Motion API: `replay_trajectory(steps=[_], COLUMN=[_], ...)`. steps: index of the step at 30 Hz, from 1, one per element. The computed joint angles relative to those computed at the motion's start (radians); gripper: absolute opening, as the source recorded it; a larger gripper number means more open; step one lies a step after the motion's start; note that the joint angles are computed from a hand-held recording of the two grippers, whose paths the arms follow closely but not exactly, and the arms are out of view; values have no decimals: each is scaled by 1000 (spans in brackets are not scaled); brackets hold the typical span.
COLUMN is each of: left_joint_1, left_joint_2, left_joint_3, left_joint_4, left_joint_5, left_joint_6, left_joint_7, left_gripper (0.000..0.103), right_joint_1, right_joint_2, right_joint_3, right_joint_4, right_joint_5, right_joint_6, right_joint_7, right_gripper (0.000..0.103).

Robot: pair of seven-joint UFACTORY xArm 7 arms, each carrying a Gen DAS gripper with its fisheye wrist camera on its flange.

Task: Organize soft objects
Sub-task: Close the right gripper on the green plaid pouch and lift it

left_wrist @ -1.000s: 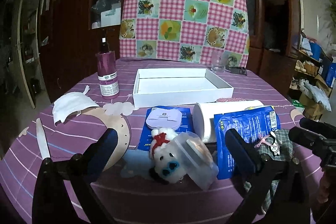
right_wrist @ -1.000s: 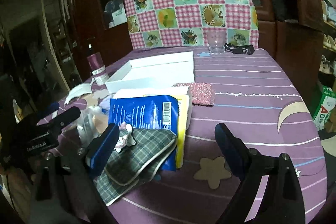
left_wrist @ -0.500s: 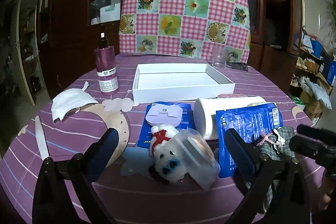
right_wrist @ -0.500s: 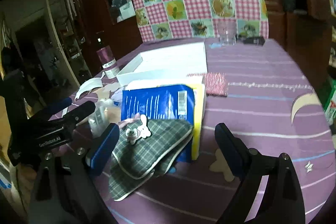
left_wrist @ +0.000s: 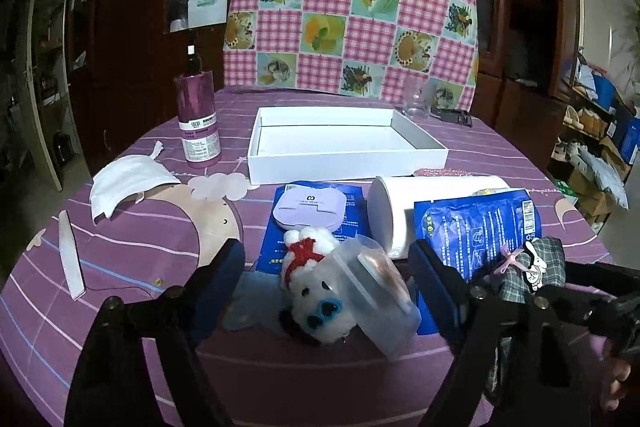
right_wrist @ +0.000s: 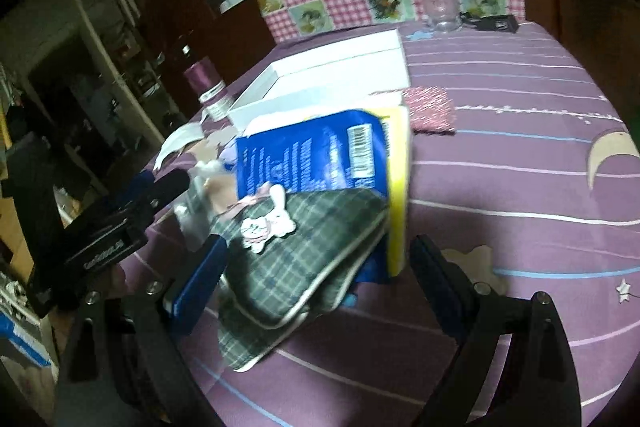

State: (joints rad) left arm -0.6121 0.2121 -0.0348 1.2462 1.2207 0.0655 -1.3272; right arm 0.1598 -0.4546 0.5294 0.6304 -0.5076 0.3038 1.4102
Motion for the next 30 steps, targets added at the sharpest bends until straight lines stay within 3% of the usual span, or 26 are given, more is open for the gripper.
replay_trajectory(steps=[5,8,12,19,25,30], left_joint_1=[7,15,-18,-53,-18,-78], left_joint_2=[0,2,0,0,5,4], left_joint_3=[-8,-9,30,74,28,87], left_joint_4=[-5,-16,-20,-28,-51,-60], left_joint_5=[-34,-98,-100,-129,-313,-369], left_joint_6=[-1,-31,-54,-86,-97,-105], left_joint_7=[25,78,75,97,271,317], left_gripper=[84,84,85,86,86,86], right_joint_1=[-2,2,6,-21,7,36], right_joint_2=[30,22,4,-37,-17,37], right_joint_3=[12,6,12,52,34,67], right_joint_4=[27,19,16,18,31,115], right_joint_5=[-29,-43,-54,-99,-89,-116], right_joint_6=[25,11,36,62,57,241], right_joint_7=[0,9,17,62,30,44], right_gripper=[88,78,69,67,67,67])
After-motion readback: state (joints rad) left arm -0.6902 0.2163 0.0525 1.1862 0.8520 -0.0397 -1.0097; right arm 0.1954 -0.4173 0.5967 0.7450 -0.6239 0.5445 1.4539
